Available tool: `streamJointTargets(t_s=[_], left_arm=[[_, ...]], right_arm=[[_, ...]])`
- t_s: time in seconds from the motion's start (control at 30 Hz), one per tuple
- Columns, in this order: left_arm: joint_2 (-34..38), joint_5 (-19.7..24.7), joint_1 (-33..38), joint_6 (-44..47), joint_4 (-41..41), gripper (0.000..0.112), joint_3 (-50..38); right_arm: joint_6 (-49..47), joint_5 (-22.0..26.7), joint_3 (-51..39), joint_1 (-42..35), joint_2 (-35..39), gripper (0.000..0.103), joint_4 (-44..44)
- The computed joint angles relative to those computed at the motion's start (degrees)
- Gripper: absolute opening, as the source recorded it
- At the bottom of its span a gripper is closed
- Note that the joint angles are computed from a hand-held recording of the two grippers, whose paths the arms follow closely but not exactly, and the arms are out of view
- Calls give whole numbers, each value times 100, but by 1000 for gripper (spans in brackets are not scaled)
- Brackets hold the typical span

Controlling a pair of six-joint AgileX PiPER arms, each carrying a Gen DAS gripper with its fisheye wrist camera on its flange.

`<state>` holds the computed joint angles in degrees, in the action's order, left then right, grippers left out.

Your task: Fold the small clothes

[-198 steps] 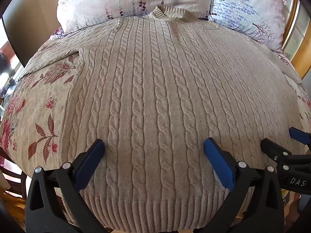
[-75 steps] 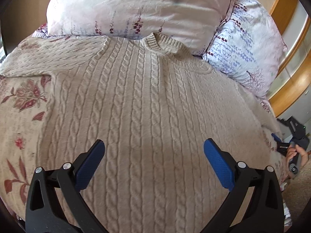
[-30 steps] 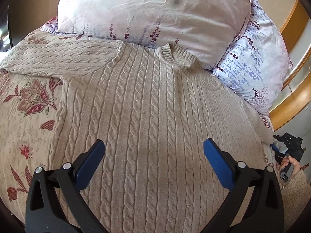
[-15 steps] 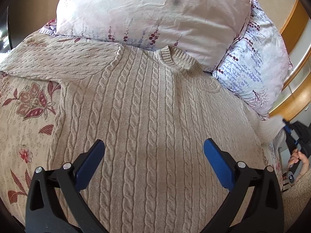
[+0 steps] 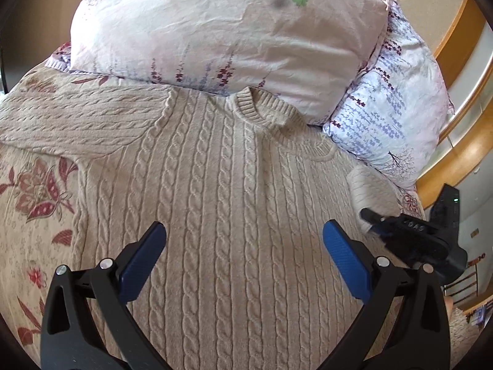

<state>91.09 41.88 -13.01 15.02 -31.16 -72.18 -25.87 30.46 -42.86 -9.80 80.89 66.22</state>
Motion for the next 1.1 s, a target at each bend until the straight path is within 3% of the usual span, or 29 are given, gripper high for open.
streamJointTargets(t_s=[0.03,0.1,0.27,0.33,0.43,0.5,0.6,0.73,0.83,0.87,0.93,0.97,1.0,1.1], left_arm=[[36,32,5,38,-27,101,-45],[133,149,24,151,-135,100,-173],[383,431,70,315,-423,93,-511],[468,510,72,354,-477,92,-626],[606,636,95,373,-535,90,-824],[682,731,153,400,-625,88,-925],[777,867,310,515,-843,84,-1031],[916,1090,637,716,-1365,83,-1133],[1045,1304,947,999,-2011,83,-1167],[1099,1385,1049,1120,-2263,83,-1170],[1205,1480,1130,1189,-2475,85,-1239],[1267,1518,1148,1200,-2532,85,-1287],[1347,1562,1157,1189,-2549,85,-1351],[1582,1631,1112,1025,-2424,85,-1536]], right_arm=[[-267,91,156,-96,-103,22,342],[-320,176,243,-329,-255,55,541],[-244,67,462,-1124,-541,58,860],[-37,-19,480,-1462,-555,56,721],[420,-350,414,-1672,-529,41,349],[644,-583,312,-1652,-382,15,37],[1182,-895,135,-1346,-515,10,-678],[1789,-1249,-476,-255,-699,10,-1765],[1847,-1111,-1126,719,-419,10,-2451],[1837,-873,-1472,1071,-134,11,-2700],[1841,-154,-2018,1578,366,25,-3131],[2003,71,-2180,1758,559,44,-3344],[2060,182,-2210,1849,667,55,-3365],[1504,163,-1607,1585,477,57,-2312]])
